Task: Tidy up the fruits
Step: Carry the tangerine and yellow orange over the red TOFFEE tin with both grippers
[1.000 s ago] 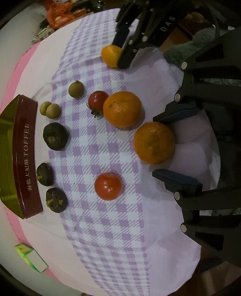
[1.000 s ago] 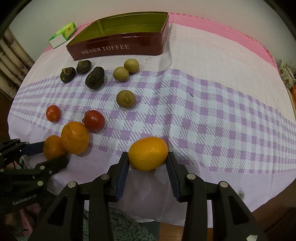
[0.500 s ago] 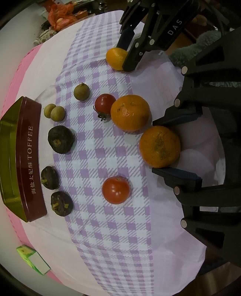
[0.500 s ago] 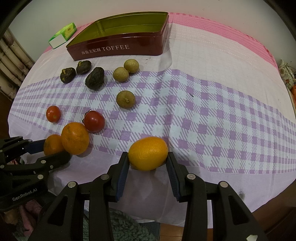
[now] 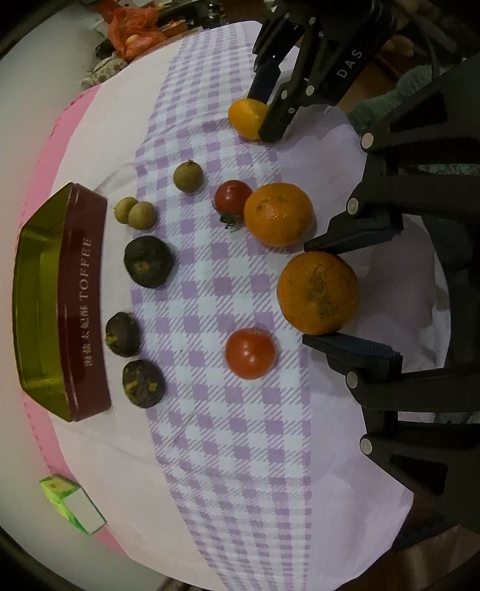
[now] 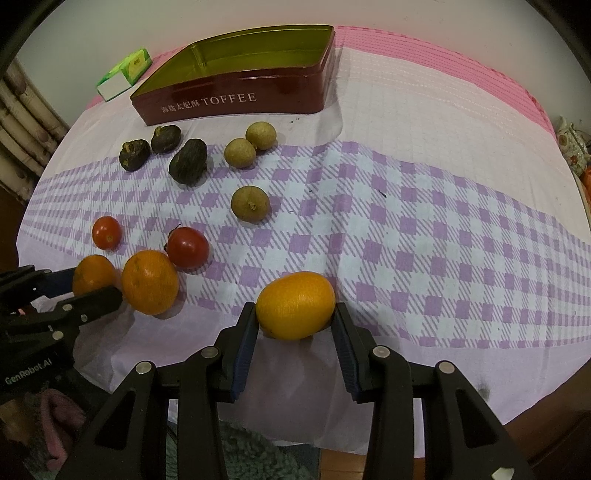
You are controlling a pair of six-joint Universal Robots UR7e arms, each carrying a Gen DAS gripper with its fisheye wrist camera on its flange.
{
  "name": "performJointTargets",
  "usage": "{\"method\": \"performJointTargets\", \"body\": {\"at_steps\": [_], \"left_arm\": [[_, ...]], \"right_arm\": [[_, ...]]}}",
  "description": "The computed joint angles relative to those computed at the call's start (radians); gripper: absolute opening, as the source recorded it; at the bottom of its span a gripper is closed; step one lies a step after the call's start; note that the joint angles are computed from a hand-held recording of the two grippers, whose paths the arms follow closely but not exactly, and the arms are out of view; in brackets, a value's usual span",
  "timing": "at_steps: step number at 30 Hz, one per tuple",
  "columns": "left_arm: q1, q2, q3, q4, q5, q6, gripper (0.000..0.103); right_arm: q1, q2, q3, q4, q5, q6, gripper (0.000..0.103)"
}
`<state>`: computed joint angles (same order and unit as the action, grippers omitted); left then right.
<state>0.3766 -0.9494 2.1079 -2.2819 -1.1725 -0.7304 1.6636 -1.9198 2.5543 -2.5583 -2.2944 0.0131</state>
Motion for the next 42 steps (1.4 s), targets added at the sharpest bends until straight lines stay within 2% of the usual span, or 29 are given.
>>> {"method": "performJointTargets", "body": {"at_steps": [11,20,23,29,34,42], "left_arm": [[0.012,-0.038,0.010,-0.017,0.045,0.032,0.043],[0.015,-0.071,0.021,-0.069,0.144,0.085,0.043],[0.023,-0.070,0.013,-0.090,0.165,0.106,0.043],[0.058,-0.046,-0.023,-0.116,0.199,0.148,0.043],[0.095,-0.019,-0.061,-0.175,0.228,0.189,0.043],[0.140,0.009,-0.104,-0.286,0.282,0.272,0.043]], "right_arm": [[-0.007,0.008,0.010,-0.071,0.004,-0.026,0.037],[0.014,0.036,0.024,-0.222,0.007,-0.063,0.037],[0.025,0.074,0.017,-0.290,0.009,-0.081,0.037],[0.004,0.098,-0.007,-0.354,0.036,-0.131,0.037],[-0.003,0.170,-0.053,-0.425,0.049,-0.152,0.037],[-0.025,0.177,-0.120,-0.439,0.090,-0.211,0.037]]}}
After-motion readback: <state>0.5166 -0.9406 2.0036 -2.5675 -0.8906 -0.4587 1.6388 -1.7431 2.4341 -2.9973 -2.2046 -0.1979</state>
